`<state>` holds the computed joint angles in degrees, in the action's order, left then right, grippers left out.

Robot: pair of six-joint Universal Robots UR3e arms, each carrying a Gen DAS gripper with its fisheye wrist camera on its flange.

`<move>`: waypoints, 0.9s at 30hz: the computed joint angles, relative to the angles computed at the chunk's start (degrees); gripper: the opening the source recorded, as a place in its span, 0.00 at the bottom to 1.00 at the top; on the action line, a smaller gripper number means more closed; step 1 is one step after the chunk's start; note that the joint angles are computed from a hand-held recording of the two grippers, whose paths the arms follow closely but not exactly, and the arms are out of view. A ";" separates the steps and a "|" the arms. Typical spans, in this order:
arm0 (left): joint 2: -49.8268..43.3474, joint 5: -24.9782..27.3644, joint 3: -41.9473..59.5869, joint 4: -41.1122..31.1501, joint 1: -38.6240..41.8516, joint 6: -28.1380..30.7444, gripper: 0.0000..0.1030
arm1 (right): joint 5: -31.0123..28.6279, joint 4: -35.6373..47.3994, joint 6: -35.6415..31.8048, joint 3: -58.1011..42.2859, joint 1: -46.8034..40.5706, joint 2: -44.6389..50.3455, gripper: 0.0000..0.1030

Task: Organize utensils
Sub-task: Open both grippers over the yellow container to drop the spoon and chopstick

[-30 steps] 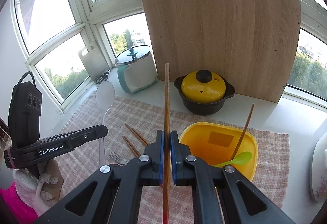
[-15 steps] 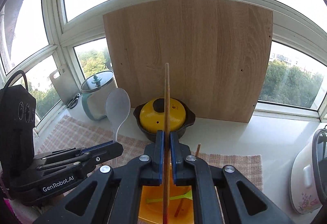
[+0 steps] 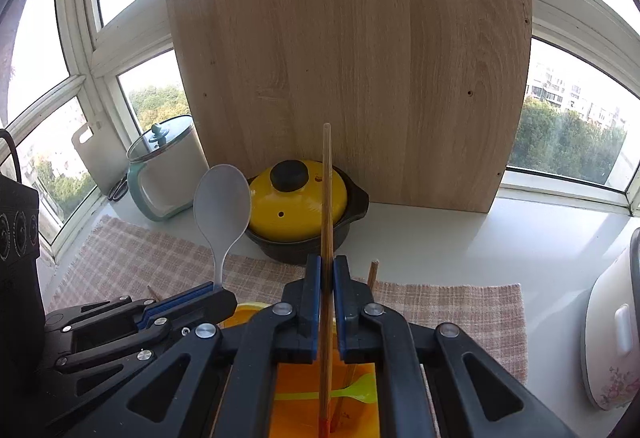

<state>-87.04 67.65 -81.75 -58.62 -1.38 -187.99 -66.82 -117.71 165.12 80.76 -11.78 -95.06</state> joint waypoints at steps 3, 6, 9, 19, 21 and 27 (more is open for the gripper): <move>0.13 0.68 -0.38 0.13 -0.31 0.42 0.03 | 0.37 1.50 -0.69 0.98 -0.54 -0.82 0.03; 0.30 1.01 -0.55 0.23 -0.41 0.41 0.03 | 1.47 3.27 -1.47 1.49 -1.69 -1.55 0.03; 0.50 0.58 -0.70 0.42 -0.09 0.69 0.03 | 2.92 5.13 -1.90 1.48 -3.04 -2.00 0.04; 2.49 0.77 -1.14 -1.42 0.46 1.98 0.03 | 2.22 5.65 -3.68 3.32 -3.69 -5.54 0.31; 3.35 0.86 -1.69 -1.94 0.68 2.37 0.03 | 1.99 6.31 -3.82 3.54 -3.95 -6.42 0.36; 5.98 0.50 -3.41 -3.99 1.76 3.34 0.03 | 1.60 6.61 -3.88 5.53 -4.99 -10.01 0.53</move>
<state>-81.06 68.15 -85.16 -62.61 0.38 -184.65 -65.22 -111.11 161.25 86.29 -16.77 -105.07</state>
